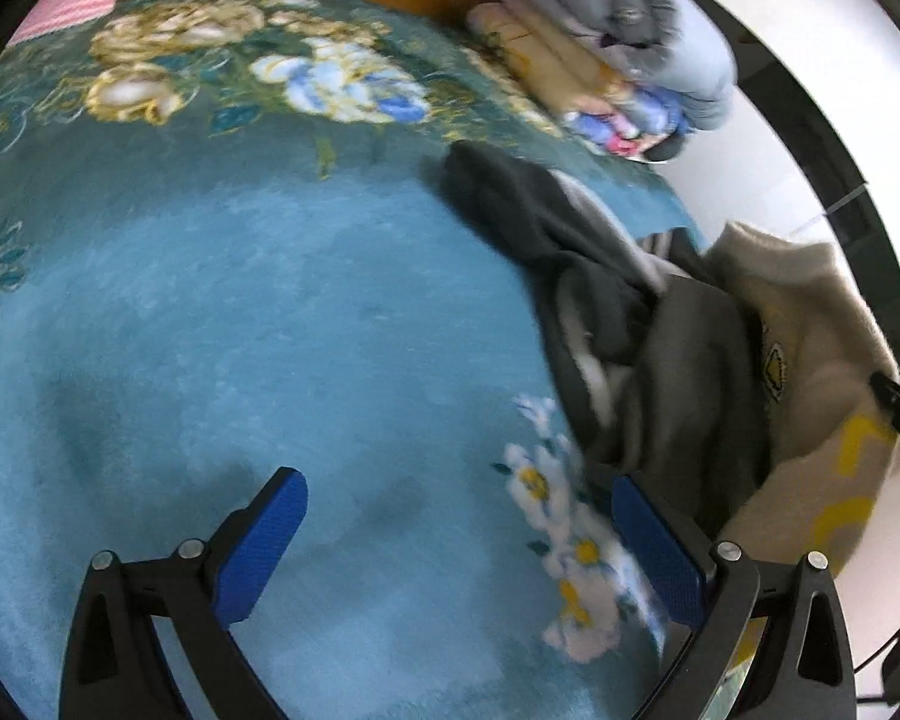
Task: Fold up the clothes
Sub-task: 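Grasp the beige sweater's sleeve cuff with the right gripper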
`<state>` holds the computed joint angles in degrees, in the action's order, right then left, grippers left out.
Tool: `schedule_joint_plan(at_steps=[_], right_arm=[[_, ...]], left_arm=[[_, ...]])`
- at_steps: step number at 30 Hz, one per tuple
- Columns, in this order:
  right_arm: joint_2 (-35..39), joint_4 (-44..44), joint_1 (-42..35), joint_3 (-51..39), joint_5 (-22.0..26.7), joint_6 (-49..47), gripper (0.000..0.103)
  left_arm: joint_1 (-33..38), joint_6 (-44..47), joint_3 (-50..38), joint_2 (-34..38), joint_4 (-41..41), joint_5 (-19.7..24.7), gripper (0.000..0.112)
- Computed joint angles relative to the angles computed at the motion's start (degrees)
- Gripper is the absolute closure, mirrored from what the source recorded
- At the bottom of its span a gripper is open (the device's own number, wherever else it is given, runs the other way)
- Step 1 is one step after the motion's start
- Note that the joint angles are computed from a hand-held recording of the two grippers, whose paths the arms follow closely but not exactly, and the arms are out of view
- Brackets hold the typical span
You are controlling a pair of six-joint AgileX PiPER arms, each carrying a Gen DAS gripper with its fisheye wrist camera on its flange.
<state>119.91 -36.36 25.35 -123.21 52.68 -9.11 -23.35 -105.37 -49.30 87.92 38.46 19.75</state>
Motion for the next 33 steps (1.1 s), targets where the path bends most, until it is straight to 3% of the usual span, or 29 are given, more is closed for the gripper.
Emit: schedule_joint_plan(at_steps=[2,7,11,16,19,22,25,28,33], right_arm=[[-4.48,0.48,-1.31,3.93,-1.70,-0.50,0.094],[-18.20,1.24,-4.25,18.98,-8.27,-0.72,0.095],[-26.90,8.42,-9.31,25.67,-9.22,-6.06,0.096],[-39.33,15.26,-15.06,36.99,-13.82,-15.34,0.096],[-46.39,28.13,-21.71,40.30,-13.10,-26.97,0.096],[-51.13,40.91,-28.91,41.12,-9.02,-37.80,0.096],[-54.73,56.03,-40.44,40.22,-0.18,-50.54,0.096],[-58.15,66.87,-53.02,43.89,3.82,-61.95,0.096],[-54.85,73.43,-67.07,44.82,11.34,-66.89,0.096]], left_arm=[[-1.21,-4.31,1.54,-1.79,5.15,-1.15,0.009],[-1.03,-6.63,3.96,-3.77,7.39,-3.83,0.009],[-3.54,-7.28,5.39,-7.45,6.14,-0.73,0.009],[-4.73,-13.12,9.22,-12.48,8.95,-3.84,0.009],[-5.08,-11.89,10.56,-14.95,6.86,-6.29,0.009],[-6.49,-2.16,9.52,-16.37,-1.96,-6.11,0.009],[-8.38,9.81,6.91,-16.35,-12.27,-4.35,0.009],[-9.31,25.66,3.47,-14.86,-26.14,-2.16,0.009],[-9.21,50.85,-2.23,-6.63,-54.79,-1.97,0.010]])
